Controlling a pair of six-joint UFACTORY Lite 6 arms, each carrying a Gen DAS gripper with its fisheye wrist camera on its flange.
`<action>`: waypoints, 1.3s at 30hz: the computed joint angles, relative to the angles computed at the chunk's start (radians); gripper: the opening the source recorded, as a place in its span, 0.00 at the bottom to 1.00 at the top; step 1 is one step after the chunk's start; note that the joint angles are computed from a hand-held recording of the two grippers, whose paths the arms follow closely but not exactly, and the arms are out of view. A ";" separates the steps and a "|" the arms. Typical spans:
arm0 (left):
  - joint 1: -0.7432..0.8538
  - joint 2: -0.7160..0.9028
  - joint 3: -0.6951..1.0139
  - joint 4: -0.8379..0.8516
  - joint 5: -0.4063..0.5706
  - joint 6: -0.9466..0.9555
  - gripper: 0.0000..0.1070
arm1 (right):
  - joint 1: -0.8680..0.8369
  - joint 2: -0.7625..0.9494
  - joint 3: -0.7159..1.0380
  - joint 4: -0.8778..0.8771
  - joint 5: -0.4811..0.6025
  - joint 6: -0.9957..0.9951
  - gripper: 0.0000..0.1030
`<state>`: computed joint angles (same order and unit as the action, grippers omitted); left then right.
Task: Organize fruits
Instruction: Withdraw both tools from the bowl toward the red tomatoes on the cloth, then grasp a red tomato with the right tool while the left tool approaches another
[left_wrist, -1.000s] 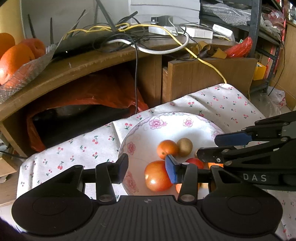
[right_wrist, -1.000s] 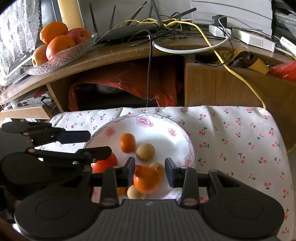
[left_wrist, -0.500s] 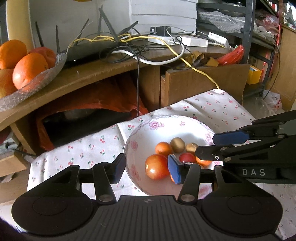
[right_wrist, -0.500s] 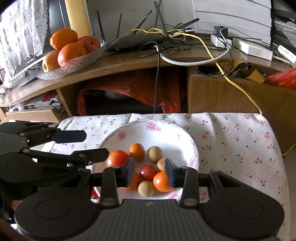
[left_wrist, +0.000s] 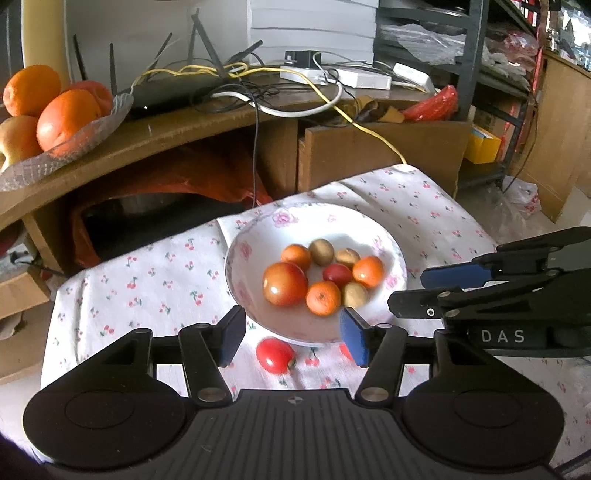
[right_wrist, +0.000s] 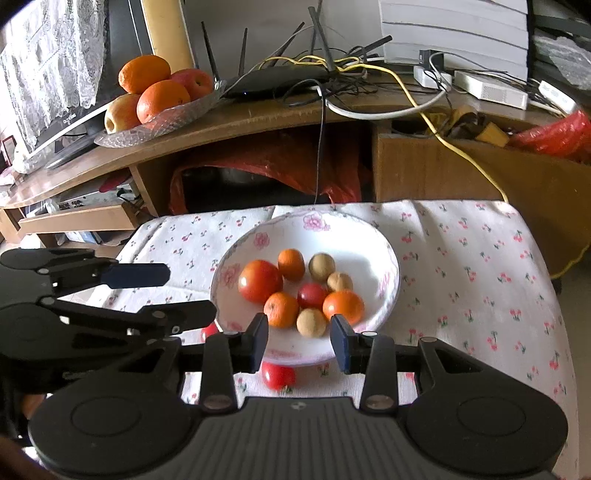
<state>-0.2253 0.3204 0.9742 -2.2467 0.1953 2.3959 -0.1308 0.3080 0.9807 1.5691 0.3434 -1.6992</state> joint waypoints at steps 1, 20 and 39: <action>0.000 -0.009 -0.015 0.004 0.002 -0.003 0.60 | 0.000 -0.011 -0.018 -0.001 -0.001 0.002 0.35; 0.035 0.042 -0.091 0.258 0.013 -0.174 0.67 | 0.072 0.136 -0.008 0.052 -0.049 -0.113 0.35; 0.058 0.128 -0.017 0.335 0.049 -0.257 0.71 | 0.092 0.212 0.066 0.019 -0.065 -0.100 0.25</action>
<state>-0.1676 0.4482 0.9569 -1.9112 0.2445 2.1391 -0.0384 0.5197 1.0471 1.5881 0.2789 -1.7990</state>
